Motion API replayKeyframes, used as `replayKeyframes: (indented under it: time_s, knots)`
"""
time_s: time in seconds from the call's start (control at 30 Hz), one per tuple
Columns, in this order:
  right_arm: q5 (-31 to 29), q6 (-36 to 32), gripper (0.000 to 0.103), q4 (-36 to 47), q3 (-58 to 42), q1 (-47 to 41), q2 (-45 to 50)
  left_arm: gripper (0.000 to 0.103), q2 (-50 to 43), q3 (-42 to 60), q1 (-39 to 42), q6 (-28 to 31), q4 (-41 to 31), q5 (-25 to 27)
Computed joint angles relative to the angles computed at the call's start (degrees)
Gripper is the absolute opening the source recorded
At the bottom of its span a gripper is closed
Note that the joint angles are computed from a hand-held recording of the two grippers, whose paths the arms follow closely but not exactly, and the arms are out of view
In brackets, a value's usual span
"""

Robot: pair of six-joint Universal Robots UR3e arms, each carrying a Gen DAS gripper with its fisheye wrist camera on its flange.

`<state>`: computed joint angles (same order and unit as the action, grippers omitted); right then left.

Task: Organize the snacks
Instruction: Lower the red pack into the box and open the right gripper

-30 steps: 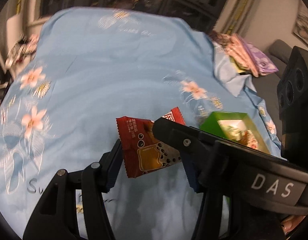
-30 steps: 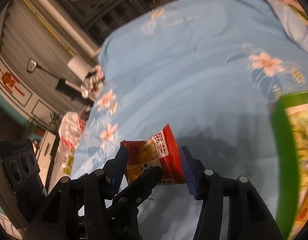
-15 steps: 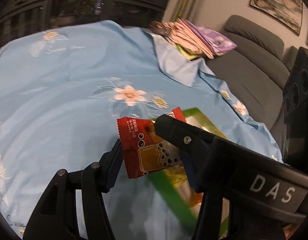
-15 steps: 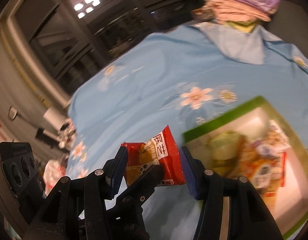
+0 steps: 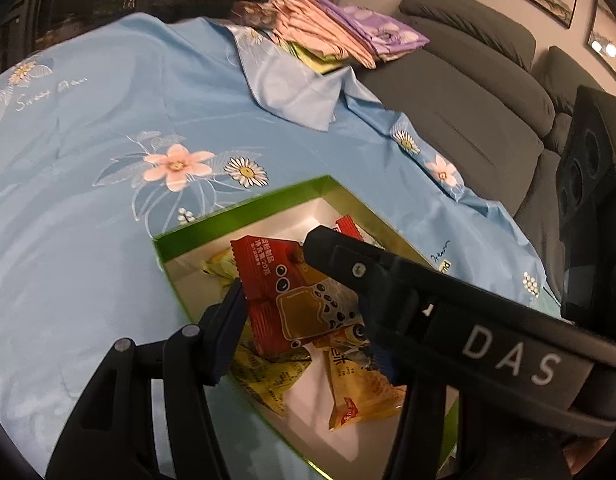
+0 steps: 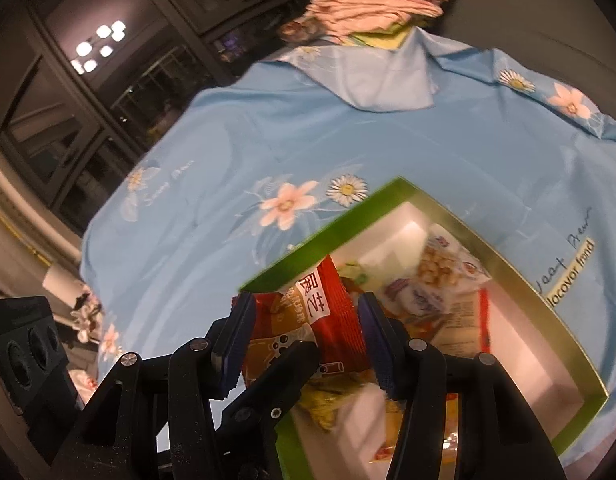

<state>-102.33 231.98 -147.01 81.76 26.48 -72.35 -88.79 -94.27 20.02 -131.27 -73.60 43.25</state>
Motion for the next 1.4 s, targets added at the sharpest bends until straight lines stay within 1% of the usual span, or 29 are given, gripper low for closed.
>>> replayKeyframes:
  time_s: [0.23,0.53,0.7,0.8,0.97,1.17,1.23,1.27,1.33,1.37,1.4]
  knots:
    - [2.5,1.2,0.056,0.0,3.4,-2.3,-1.3,0.055,-2.7,1.4,-2.7,-1.6,0.6,2.1]
    - [4.3,2.4,0.056,1.2,5.3,-4.0,-2.1,0.055,-3.7,1.3,-4.1,-3.0,1.3,3.0]
    - [3.9,2.5,0.056,1.9,5.0,-3.9,-1.9,0.055,-4.2,1.7,-4.5,-3.3,0.9,3.6]
    - [4.8,2.6,0.056,2.2,5.0,-4.4,-1.7,0.055,-4.1,1.6,-4.5,-3.2,0.8,3.5]
    - [4.7,2.8,0.056,2.7,5.0,-4.4,-1.9,0.058,-4.2,1.5,-4.5,-3.2,0.8,3.7]
    - [4.0,3.3,0.056,4.2,4.5,-4.1,-2.0,0.063,-3.9,1.6,-4.5,-3.4,0.5,4.1]
    - [3.5,3.4,0.058,4.5,4.5,-4.0,-2.3,0.069,-3.2,1.6,-4.4,-3.3,0.3,4.5]
    - [3.3,3.3,0.059,4.5,4.6,-3.9,-2.5,0.07,-2.6,1.5,-4.3,-3.0,0.4,4.8]
    - [2.4,3.2,0.062,5.4,4.4,-3.6,-3.0,0.076,-1.4,0.9,-3.6,-1.9,0.8,4.5]
    - [1.3,3.4,0.066,5.9,4.1,-3.1,-3.1,0.078,-0.3,0.1,-3.1,-1.8,1.8,4.3]
    - [0.3,3.7,0.069,6.3,3.8,-2.8,-3.3,0.084,0.9,-1.1,-2.5,-2.0,3.2,4.0]
